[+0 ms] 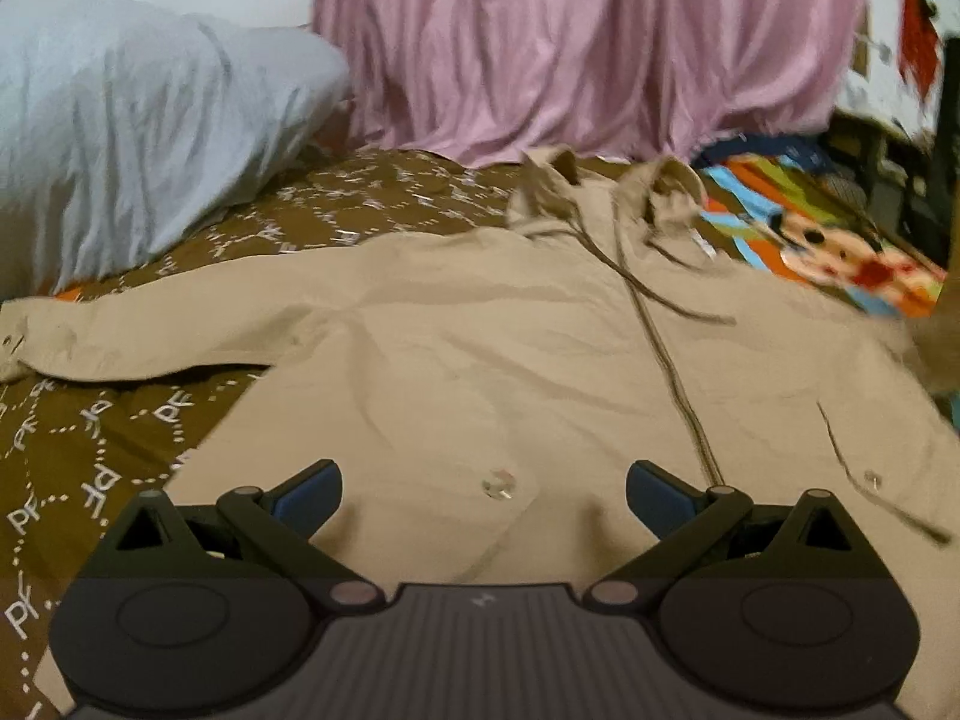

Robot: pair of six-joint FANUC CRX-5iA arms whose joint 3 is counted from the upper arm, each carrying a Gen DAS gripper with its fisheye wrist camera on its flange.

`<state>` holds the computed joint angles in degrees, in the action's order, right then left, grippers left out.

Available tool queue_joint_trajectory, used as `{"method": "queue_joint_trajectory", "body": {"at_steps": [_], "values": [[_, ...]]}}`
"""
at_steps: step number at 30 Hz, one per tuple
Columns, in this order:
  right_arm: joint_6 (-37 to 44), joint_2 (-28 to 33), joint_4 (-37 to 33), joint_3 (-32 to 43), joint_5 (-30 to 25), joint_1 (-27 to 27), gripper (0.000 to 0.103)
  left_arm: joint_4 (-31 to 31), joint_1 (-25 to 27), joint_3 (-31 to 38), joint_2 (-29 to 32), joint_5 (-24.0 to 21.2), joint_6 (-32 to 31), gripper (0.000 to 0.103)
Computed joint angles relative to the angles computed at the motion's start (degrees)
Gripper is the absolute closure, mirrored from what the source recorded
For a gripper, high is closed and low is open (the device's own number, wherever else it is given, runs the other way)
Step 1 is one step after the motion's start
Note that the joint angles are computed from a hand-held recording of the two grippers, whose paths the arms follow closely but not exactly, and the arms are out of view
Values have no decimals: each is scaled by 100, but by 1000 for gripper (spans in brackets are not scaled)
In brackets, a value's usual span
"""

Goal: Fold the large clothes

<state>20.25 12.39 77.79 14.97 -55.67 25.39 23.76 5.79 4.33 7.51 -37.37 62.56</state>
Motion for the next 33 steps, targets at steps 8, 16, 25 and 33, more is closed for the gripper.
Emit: {"method": "queue_joint_trajectory", "body": {"at_steps": [8, 16, 25, 33], "values": [[1280, 1548, -1155, 2013, 1390, 943, 93, 84, 422, 242, 71, 69, 1139, 0], [2967, 2890, -3276, 3504, 1031, 1745, 93, -334, 621, 583, 304, 121, 1952, 1], [3772, 1892, -4649, 2242, 912, 1676, 40, 2053, 378, -215, 449, 633, -677, 1], [2536, 1851, -3884, 2235, -340, 712, 26, 747, 57, 507, 955, -92, -380, 0]]}}
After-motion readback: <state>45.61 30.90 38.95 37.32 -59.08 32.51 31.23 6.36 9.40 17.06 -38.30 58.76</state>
